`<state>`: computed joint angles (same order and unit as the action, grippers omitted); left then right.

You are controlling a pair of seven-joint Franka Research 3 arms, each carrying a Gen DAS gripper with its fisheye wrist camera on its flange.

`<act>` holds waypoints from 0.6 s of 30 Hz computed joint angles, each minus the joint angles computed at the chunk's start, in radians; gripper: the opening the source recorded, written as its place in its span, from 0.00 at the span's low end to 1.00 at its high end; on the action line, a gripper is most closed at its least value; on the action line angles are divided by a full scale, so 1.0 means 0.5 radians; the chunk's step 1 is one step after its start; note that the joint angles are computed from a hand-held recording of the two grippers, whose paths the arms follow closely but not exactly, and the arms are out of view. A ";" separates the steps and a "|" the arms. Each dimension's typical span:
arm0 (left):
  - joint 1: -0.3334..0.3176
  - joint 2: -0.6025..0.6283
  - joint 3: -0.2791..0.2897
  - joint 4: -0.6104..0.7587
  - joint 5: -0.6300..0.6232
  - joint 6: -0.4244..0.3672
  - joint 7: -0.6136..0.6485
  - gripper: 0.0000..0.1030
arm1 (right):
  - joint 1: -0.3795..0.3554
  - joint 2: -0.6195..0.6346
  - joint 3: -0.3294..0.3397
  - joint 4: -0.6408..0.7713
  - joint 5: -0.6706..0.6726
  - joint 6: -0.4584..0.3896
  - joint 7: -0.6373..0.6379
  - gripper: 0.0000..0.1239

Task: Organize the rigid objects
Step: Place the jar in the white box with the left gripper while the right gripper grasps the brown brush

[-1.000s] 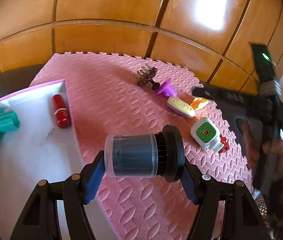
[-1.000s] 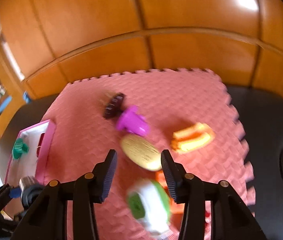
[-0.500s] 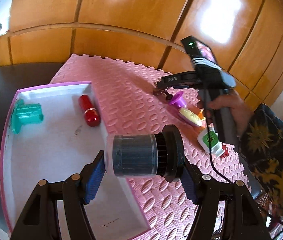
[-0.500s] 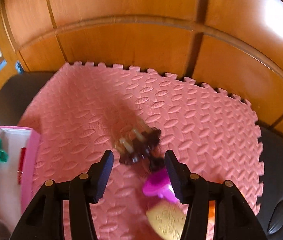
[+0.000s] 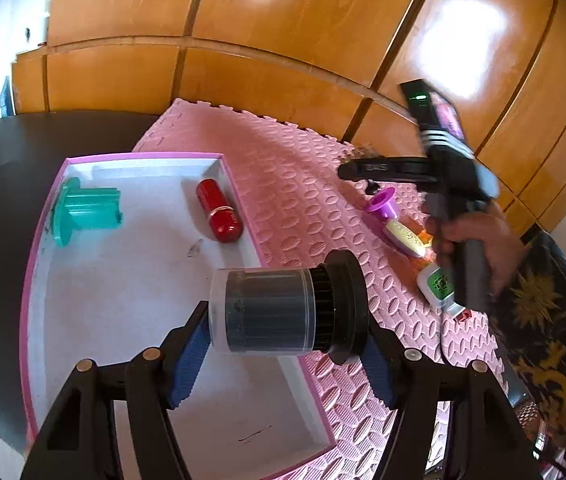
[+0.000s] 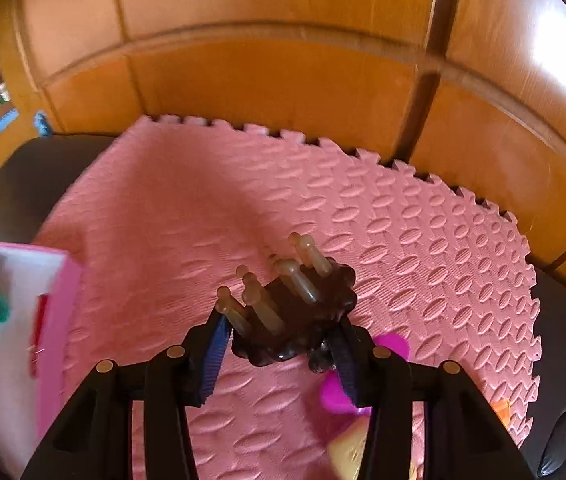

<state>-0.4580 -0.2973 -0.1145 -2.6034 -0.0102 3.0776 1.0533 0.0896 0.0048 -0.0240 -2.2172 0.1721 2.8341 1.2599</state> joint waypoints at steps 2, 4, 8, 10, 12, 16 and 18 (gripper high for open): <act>0.079 -0.034 -0.068 -0.022 0.053 -0.010 -0.064 0.67 | 0.028 -0.137 0.013 -0.106 0.238 -0.012 -0.216 0.39; 0.141 -0.070 -0.116 -0.046 0.110 -0.015 -0.125 0.67 | 0.064 -0.217 0.011 -0.172 0.367 -0.043 -0.328 0.39; 0.274 -0.184 -0.228 -0.110 0.257 -0.048 -0.275 0.67 | 0.100 -0.411 0.012 -0.377 0.438 -0.165 -0.387 0.39; 0.325 -0.240 -0.267 -0.140 0.328 -0.072 -0.344 0.67 | 0.103 -0.486 0.016 -0.484 0.433 -0.175 -0.388 0.39; 0.357 -0.287 -0.291 -0.162 0.386 -0.101 -0.407 0.67 | 0.098 -0.578 0.025 -0.613 0.407 -0.174 -0.370 0.39; 0.413 -0.361 -0.336 -0.195 0.490 -0.156 -0.523 0.67 | 0.082 -0.664 0.023 -0.762 0.358 -0.152 -0.347 0.39; 0.444 -0.396 -0.367 -0.208 0.547 -0.183 -0.579 0.67 | 0.076 -0.699 0.018 -0.832 0.342 -0.118 -0.351 0.39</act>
<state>-0.2362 -0.4951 -0.2978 -2.7075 0.2633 2.9861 0.7638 0.1278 -0.3447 -0.0148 -2.6335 0.3429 2.7749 1.0844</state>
